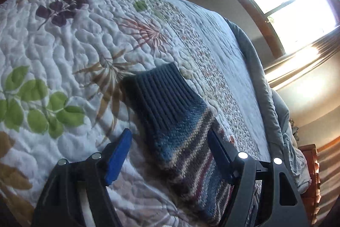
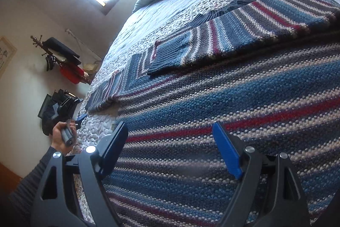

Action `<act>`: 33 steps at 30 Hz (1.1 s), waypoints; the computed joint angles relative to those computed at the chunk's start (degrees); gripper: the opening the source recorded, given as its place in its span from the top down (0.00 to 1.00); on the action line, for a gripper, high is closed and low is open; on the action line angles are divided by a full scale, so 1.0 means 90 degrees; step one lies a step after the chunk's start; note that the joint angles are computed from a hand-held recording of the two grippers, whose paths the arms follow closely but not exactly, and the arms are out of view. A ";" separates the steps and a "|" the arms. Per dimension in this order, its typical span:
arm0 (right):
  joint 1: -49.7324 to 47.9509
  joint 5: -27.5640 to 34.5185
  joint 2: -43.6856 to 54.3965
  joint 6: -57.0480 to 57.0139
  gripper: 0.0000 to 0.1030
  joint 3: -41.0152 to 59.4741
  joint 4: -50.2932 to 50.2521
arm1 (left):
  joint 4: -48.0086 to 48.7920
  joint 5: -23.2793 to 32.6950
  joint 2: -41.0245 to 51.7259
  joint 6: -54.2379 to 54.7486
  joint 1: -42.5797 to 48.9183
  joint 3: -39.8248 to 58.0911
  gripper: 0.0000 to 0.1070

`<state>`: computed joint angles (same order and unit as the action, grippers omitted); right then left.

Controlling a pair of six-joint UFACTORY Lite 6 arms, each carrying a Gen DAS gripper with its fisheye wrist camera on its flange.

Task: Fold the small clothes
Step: 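Grasp the ribbed cuff of the other sleeve with the left tool, then lift the sleeve with the left tool and carry it across the sweater body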

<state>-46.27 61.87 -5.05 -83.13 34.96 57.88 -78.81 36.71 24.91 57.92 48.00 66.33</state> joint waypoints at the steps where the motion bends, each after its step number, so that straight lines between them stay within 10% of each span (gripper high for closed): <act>1: 0.0032 -0.0057 0.0043 -0.0026 0.21 -0.0006 0.0011 | -0.0105 -0.0041 0.0141 0.0065 -0.0013 0.0119 0.31; 7: 0.0218 -0.0374 0.0108 -0.0185 0.20 -0.0123 0.0133 | -0.0037 -0.0365 0.0600 0.0025 -0.0233 0.0654 0.32; 8: 0.0231 -0.0401 0.0075 -0.0221 0.20 -0.0164 0.0146 | 0.0156 -0.0478 0.0593 -0.0109 -0.0298 0.0706 0.37; 10: 0.0231 -0.0399 0.0066 -0.0255 0.20 -0.0179 0.0150 | 0.0573 -0.0599 0.0560 -0.0459 -0.0372 0.0719 0.77; 13: 0.0184 -0.0334 0.0131 -0.0214 0.20 -0.0120 0.0119 | 0.0557 -0.0691 0.0407 -0.0390 -0.0384 0.0627 0.87; 21: 0.0084 -0.0050 0.0037 -0.0094 0.21 -0.0005 -0.0015 | 0.1301 -0.0662 -0.1383 -0.1331 -0.0828 0.0218 0.92; 33: 0.0396 0.0786 -0.1153 -0.0117 0.21 -0.0433 -0.0680 | 0.5075 -0.0412 -0.2964 -0.5816 -0.3144 0.1774 0.92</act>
